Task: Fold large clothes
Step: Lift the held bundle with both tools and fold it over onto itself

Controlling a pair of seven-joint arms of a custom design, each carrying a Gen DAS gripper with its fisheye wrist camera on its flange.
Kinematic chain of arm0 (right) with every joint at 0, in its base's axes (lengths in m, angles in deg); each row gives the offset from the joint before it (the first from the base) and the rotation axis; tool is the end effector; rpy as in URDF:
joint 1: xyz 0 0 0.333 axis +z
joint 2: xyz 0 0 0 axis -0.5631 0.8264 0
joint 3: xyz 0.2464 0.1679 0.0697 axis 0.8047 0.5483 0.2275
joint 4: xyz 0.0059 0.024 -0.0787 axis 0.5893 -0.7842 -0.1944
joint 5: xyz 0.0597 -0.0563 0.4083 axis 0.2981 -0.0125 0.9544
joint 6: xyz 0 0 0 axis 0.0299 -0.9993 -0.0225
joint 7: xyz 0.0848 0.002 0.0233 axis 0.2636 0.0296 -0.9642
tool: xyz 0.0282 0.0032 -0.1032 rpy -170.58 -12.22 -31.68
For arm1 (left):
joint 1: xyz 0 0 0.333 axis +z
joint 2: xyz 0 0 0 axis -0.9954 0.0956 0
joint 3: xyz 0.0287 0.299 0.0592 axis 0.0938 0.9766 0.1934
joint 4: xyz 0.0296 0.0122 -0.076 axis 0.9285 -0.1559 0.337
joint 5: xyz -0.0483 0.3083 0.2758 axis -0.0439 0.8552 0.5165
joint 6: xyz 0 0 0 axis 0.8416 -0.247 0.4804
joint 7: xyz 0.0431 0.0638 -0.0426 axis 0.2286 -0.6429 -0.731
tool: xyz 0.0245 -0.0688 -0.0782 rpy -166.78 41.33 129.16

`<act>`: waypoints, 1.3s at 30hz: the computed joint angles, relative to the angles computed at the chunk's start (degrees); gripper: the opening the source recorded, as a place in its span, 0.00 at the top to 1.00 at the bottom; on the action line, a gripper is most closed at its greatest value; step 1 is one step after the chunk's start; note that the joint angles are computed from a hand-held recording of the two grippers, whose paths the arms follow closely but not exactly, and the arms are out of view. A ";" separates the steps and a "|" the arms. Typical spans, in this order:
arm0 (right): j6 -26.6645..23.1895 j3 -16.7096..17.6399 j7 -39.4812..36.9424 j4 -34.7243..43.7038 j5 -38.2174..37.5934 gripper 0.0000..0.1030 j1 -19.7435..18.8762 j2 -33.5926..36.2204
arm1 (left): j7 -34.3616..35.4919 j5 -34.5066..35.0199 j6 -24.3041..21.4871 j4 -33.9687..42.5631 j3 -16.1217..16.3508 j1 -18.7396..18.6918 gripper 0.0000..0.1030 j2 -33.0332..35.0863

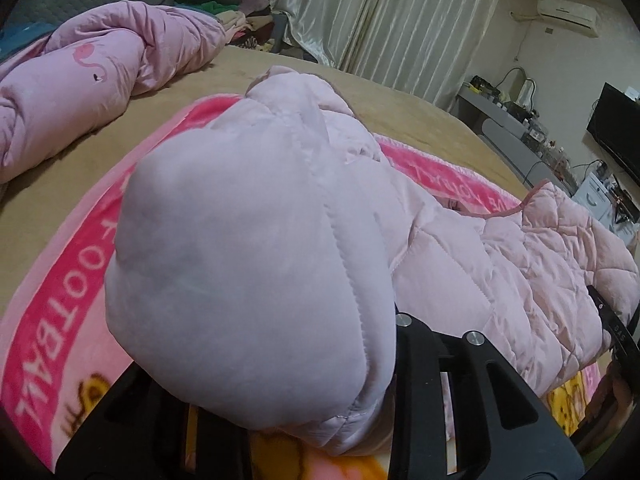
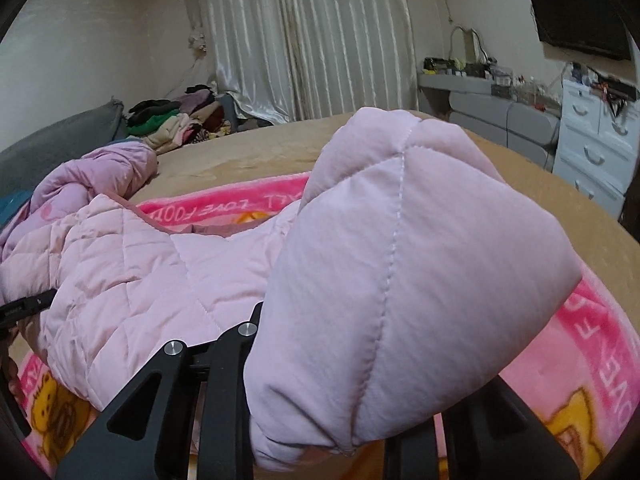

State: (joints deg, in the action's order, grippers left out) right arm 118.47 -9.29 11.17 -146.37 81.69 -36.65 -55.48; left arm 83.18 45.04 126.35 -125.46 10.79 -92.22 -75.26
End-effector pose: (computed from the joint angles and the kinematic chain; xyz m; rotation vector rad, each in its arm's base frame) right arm 0.7403 -0.0249 0.5489 -1.7415 1.3425 -0.5611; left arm 0.6201 -0.1958 0.5589 -2.1374 1.3059 -0.8364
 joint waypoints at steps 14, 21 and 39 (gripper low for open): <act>-1.14 -0.95 -8.36 -9.16 8.01 0.78 -1.38 -7.79 | 2.80 -0.99 0.24 -7.08 -0.70 0.33 0.78 -6.56; -1.21 -2.01 -12.21 -13.62 11.29 0.78 -1.00 -11.44 | 2.23 -1.37 1.66 -11.56 -1.00 0.44 0.78 -10.33; -3.19 -6.28 -11.48 -25.74 11.78 0.78 0.12 -20.07 | 2.24 1.52 2.39 -21.93 -2.86 -0.18 0.77 -19.10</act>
State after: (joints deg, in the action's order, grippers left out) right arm 115.28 -15.57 -0.31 -172.11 93.46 -36.52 -75.55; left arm 85.42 46.56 128.74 -147.38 7.93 -92.40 -94.36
